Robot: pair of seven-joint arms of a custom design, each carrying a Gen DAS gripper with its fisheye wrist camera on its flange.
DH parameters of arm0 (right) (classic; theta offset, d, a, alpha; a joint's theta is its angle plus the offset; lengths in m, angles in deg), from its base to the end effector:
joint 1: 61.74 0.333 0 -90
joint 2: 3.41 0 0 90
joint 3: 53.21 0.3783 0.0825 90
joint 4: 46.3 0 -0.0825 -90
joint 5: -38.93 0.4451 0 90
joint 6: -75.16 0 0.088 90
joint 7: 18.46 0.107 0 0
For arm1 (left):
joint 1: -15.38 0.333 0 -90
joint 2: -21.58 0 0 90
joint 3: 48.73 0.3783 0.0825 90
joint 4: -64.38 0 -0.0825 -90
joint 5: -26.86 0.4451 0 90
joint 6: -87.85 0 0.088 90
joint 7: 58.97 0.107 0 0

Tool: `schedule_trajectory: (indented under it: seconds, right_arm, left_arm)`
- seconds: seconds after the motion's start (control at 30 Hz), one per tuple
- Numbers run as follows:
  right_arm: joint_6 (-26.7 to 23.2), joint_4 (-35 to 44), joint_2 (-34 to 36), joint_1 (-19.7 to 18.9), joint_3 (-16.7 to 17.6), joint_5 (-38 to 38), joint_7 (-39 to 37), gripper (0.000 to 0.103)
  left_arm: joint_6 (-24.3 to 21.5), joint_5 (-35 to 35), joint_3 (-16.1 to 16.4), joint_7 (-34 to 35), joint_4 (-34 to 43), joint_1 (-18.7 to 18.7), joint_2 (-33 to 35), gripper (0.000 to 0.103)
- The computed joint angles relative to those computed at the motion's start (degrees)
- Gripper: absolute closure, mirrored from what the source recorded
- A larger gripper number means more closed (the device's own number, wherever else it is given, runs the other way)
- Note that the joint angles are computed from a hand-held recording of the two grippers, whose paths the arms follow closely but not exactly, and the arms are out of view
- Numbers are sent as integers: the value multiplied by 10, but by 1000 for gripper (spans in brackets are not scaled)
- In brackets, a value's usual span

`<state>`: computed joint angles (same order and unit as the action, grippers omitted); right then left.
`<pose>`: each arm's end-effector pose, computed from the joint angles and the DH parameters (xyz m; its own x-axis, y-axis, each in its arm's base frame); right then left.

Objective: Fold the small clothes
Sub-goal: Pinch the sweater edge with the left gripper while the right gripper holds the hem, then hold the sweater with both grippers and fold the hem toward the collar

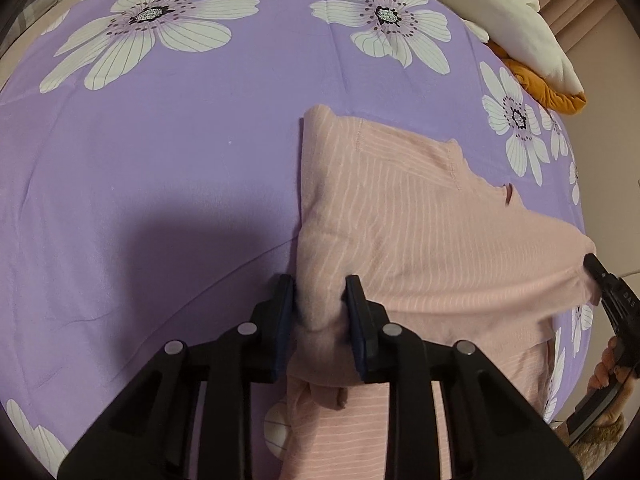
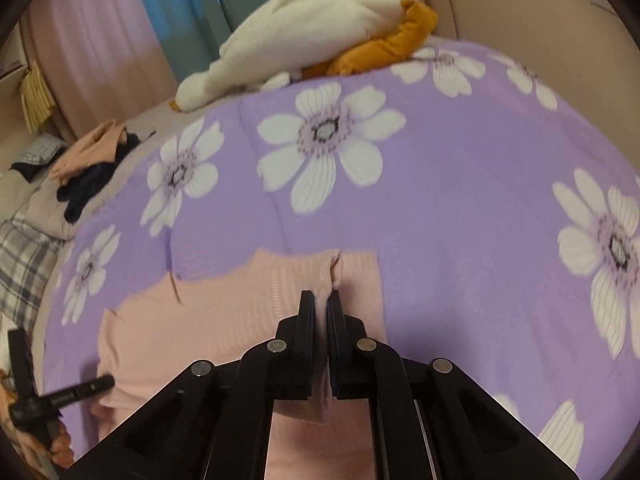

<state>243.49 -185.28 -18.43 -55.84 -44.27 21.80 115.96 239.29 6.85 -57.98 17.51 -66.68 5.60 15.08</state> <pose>0.5099 0.1597 0.5197 -0.1302 -0.9587 -0.2528 -0.7004 0.2694 -0.6610 0.5493 -0.1821 0.4760 0.0932 -0.9308 0.3535 -0.9145 -0.2205 -0.3394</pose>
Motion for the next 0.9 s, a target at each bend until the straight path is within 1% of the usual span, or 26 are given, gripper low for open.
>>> schedule_trajectory:
  seconds: [0.07,0.13,0.17,0.2,0.27,0.33,0.43,0.5,0.57,0.63,0.67,0.73,0.77,0.8,0.83,0.9]
  right_arm:
    - [-21,5,18,2,-4,6,-2,96]
    - [-61,15,33,-5,5,-18,21,96]
    - [-86,19,43,-5,6,-32,30,96]
    - [-93,20,47,3,-1,-31,29,96]
    - [-76,10,48,11,-15,-29,33,96]
    - [-83,12,47,18,-23,-26,29,96]
    - [-80,6,40,30,-37,4,4,96]
    - [-80,-2,28,40,-45,37,-17,96]
    - [-76,-12,11,51,-53,73,-43,88]
    - [-58,-28,-3,64,-60,113,-68,60]
    - [-48,-36,-8,74,-67,137,-86,58]
    - [-41,-43,-11,101,-86,193,-133,58]
    - [-41,-46,-11,102,-84,205,-143,58]
    - [-44,-47,-9,91,-72,199,-138,61]
    - [-53,-44,-6,78,-57,184,-129,71]
    - [-64,-40,-3,66,-44,167,-117,88]
  left_arm:
    - [-2,0,0,0,0,0,1,75]
    - [-3,-3,1,2,1,0,2,75]
    - [-5,-7,1,5,2,-1,3,75]
    - [-5,-10,2,8,2,-1,4,74]
    - [-6,-19,3,11,3,-1,4,74]
    - [-5,-22,2,12,1,-1,2,74]
    - [-9,-23,2,8,-5,-1,-9,73]
    - [-15,-28,3,13,-8,-4,-17,73]
    - [-15,-18,1,11,-16,-5,-30,73]
    - [-10,-19,1,13,-26,-10,-42,73]
    - [-9,-19,1,13,-31,-12,-47,73]
    - [-4,6,-6,-1,-40,-11,-54,73]
    - [-1,15,-7,-6,-44,-11,-57,73]
    - [1,20,-6,-10,-46,-12,-58,72]
    - [0,27,-7,-17,-47,-12,-58,70]
    - [-5,20,-2,-17,-49,-17,-59,69]
